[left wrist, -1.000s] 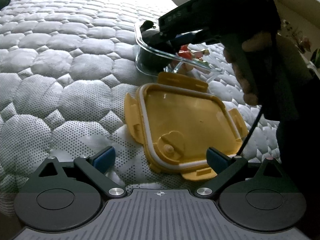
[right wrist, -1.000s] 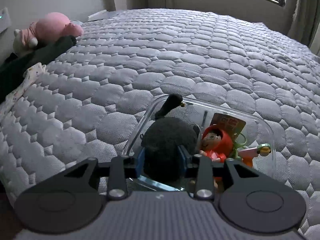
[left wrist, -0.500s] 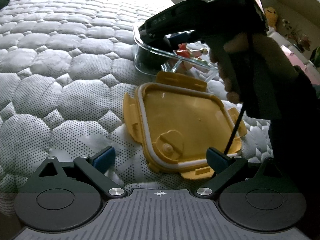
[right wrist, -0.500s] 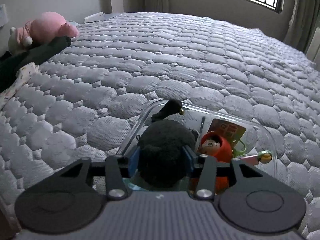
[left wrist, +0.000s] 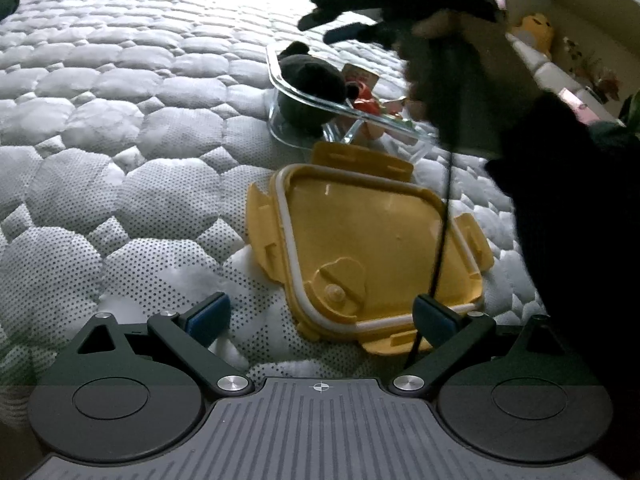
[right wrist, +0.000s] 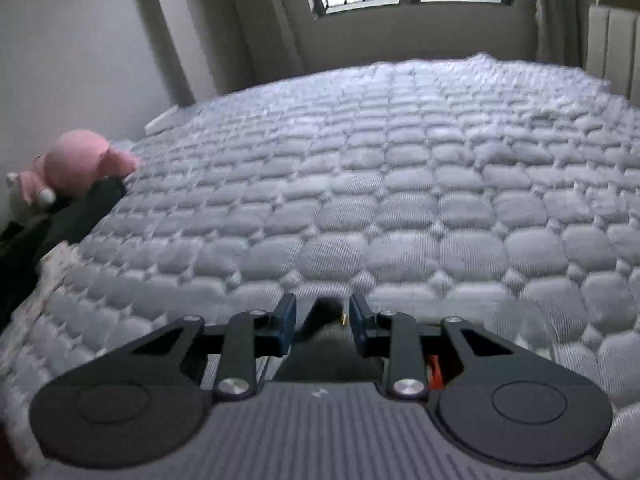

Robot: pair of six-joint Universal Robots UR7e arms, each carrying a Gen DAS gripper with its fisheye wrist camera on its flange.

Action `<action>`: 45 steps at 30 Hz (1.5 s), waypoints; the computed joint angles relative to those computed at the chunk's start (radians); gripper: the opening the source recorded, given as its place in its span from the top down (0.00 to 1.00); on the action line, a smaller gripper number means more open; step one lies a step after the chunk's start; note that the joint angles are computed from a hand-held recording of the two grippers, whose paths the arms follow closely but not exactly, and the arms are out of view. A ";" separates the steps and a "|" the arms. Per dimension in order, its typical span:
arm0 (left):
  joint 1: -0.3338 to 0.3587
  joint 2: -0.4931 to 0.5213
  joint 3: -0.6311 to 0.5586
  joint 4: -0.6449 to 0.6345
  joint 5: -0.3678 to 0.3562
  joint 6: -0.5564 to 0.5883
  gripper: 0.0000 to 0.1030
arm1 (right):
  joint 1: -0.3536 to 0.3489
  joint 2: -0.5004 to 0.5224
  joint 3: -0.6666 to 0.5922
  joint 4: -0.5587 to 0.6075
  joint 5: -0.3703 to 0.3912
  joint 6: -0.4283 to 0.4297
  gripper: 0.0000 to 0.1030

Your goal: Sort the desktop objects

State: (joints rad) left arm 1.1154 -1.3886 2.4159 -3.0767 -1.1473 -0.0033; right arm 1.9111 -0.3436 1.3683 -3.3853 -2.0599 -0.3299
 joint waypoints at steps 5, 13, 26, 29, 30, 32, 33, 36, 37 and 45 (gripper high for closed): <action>0.017 -0.005 -0.005 0.001 -0.016 0.004 0.03 | -0.007 0.042 -0.065 0.052 -0.038 0.001 0.79; 0.022 0.008 -0.012 -0.005 -0.019 0.016 0.02 | -0.015 0.029 -0.057 0.150 -0.078 0.080 0.75; 0.023 0.019 -0.015 -0.015 -0.020 0.026 0.00 | -0.023 -0.054 0.046 -0.039 -0.107 0.046 0.90; 0.025 0.017 -0.014 -0.013 -0.023 0.025 0.00 | -0.051 -0.082 0.058 0.054 -0.077 0.130 0.92; 0.027 0.017 -0.015 -0.013 -0.025 0.025 0.00 | -0.054 -0.085 0.066 0.046 -0.075 0.131 0.92; 0.028 0.018 -0.017 -0.012 -0.025 0.024 0.00 | -0.056 -0.091 0.089 0.023 -0.072 0.121 0.92; 0.027 0.020 -0.017 -0.012 -0.023 0.022 0.00 | -0.056 -0.096 0.103 0.015 -0.071 0.115 0.92; 0.021 0.027 -0.017 -0.016 -0.013 0.024 0.00 | -0.052 -0.097 0.120 -0.004 -0.100 0.086 0.92; 0.018 0.028 -0.017 -0.018 -0.009 0.025 0.00 | -0.050 -0.094 0.120 -0.009 -0.116 0.074 0.92; 0.024 0.031 -0.022 -0.015 -0.014 0.021 0.00 | -0.079 -0.199 0.241 -0.058 0.019 0.227 0.70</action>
